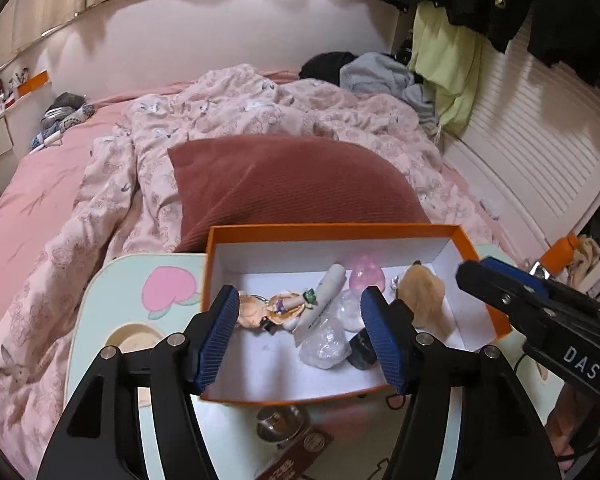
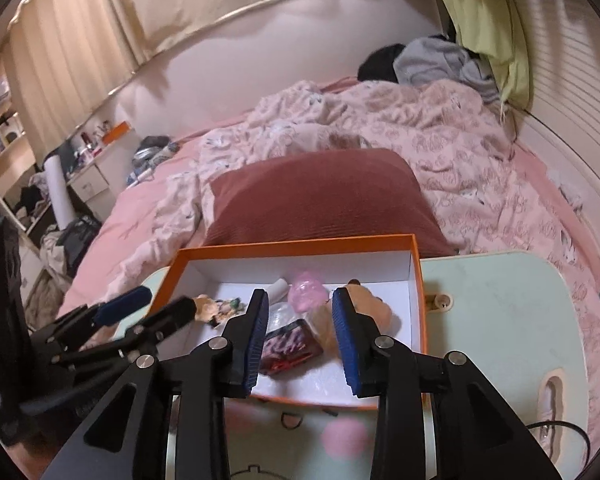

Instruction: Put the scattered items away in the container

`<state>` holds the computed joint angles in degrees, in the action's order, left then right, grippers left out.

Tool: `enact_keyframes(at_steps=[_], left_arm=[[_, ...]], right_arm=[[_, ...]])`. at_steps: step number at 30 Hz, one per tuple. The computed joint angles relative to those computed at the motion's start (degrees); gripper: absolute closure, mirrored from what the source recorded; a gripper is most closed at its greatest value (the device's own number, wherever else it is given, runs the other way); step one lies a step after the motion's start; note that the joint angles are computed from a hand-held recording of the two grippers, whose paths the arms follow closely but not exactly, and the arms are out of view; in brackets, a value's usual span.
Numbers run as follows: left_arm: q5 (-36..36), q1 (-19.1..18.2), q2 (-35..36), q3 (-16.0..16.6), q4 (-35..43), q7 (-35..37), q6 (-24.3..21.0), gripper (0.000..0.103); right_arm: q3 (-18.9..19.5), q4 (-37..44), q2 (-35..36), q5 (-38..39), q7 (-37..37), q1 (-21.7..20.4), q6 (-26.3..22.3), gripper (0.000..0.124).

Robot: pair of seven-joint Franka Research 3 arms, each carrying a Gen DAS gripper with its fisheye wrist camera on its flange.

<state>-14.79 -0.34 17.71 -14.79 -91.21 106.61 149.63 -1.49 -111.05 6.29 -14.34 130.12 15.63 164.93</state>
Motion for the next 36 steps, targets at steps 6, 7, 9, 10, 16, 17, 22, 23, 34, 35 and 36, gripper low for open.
enact_keyframes(at_steps=[6,7,9,10,16,17,22,23,34,35,36], left_arm=[[-11.6,3.3,-8.7,-1.1,-9.8,8.6,1.2,0.036],[-13.9,3.2,-11.0,-0.8,-12.9,10.4,1.9,0.025],[-17.3,2.3,-14.8,0.1,-18.1,14.3,3.6,0.020],[-18.3,1.6,-16.4,0.7,-20.6,16.3,4.4,0.020],[-14.3,-2.2,-22.8,3.6,-34.1,13.8,12.0,0.020],[-13.2,-2.7,-22.9,4.2,-34.9,12.9,12.2,0.020],[-6.3,-4.9,-22.3,6.6,-38.0,6.7,13.0,0.020],[-5.3,-5.1,-21.8,7.0,-38.0,5.0,12.6,0.020],[0.2,-6.6,-21.6,8.3,-40.2,0.2,15.8,0.000],[0.3,-6.6,-21.7,8.3,-40.2,0.1,15.9,0.000],[0.2,-6.7,-21.7,8.3,-40.2,0.2,15.8,0.000]], right_arm=[[1.9,-5.9,-6.9,-12.3,8.7,0.1,-3.8,0.080],[2.9,-6.6,-8.1,-15.5,11.0,-0.2,-6.5,0.078],[4.6,-8.6,-9.6,-17.4,12.6,-1.0,-8.7,0.078],[5.2,-10.0,-10.2,-17.2,12.5,-1.3,-9.0,0.078],[8.0,-16.8,-11.8,-14.9,12.5,-1.9,-10.7,0.078],[8.2,-17.3,-11.7,-14.5,12.6,-1.9,-11.1,0.078],[8.4,-17.5,-11.3,-13.6,11.9,-1.9,-12.6,0.075],[8.4,-17.4,-11.1,-13.5,12.0,-1.8,-13.2,0.071],[7.8,-16.4,-9.4,-15.7,13.6,-0.4,-15.7,0.021],[7.8,-16.5,-9.5,-16.0,13.8,-0.4,-15.7,0.021],[7.8,-16.6,-9.5,-16.2,14.1,-0.3,-15.7,0.021]])
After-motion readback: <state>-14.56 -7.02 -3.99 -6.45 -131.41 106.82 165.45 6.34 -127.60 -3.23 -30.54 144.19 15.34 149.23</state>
